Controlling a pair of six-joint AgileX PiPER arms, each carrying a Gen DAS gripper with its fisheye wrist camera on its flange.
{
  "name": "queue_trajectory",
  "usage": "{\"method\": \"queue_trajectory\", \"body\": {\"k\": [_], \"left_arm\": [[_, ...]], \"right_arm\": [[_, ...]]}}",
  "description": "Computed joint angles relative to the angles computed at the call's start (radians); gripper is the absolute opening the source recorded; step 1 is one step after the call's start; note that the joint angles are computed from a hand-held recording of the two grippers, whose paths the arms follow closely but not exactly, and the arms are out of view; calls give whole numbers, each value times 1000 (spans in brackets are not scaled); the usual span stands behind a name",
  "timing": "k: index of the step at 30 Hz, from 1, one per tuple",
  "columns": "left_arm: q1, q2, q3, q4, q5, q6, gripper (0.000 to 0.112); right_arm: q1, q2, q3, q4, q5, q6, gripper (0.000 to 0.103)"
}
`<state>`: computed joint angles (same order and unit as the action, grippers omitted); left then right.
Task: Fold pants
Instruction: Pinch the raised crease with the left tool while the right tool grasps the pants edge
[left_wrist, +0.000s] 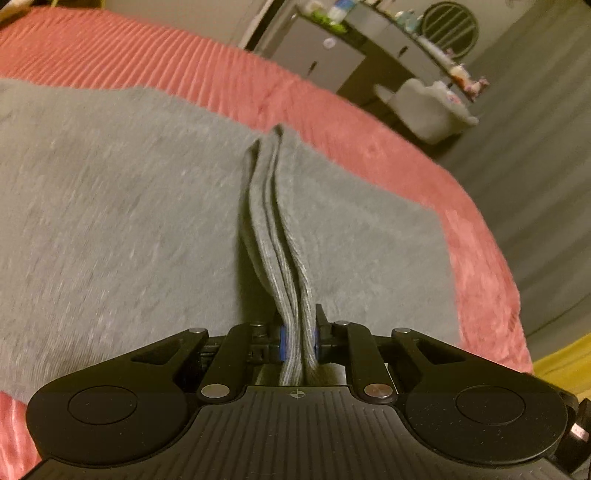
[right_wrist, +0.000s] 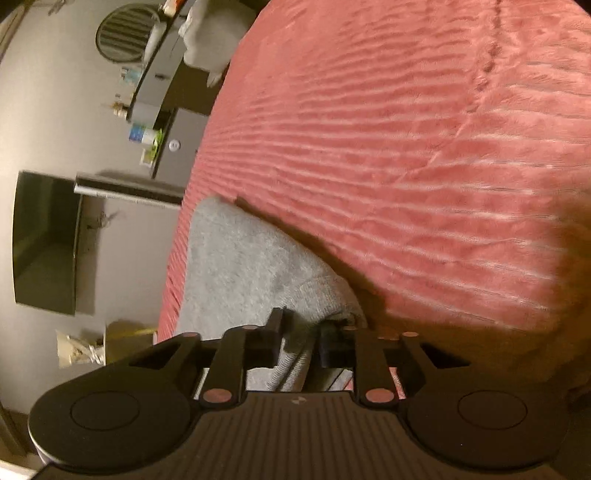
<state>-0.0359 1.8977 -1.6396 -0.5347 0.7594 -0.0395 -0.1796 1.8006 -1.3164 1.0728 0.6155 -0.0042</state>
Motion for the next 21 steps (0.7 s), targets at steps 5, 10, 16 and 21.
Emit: {"method": "queue_trajectory", "body": {"k": [5, 10, 16, 21], "left_arm": [[-26, 7, 3, 57, -18, -7, 15], [-31, -14, 12, 96, -21, 4, 15], [0, -25, 10, 62, -9, 56, 15], [14, -35, 34, 58, -11, 74, 15]], "right_arm": [[-1, 47, -46, -46, 17, 39, 22], [33, 13, -63, -217, 2, 96, 15], [121, -59, -58, -495, -69, 188, 15], [169, -48, -122, -702, 4, 307, 15]]}}
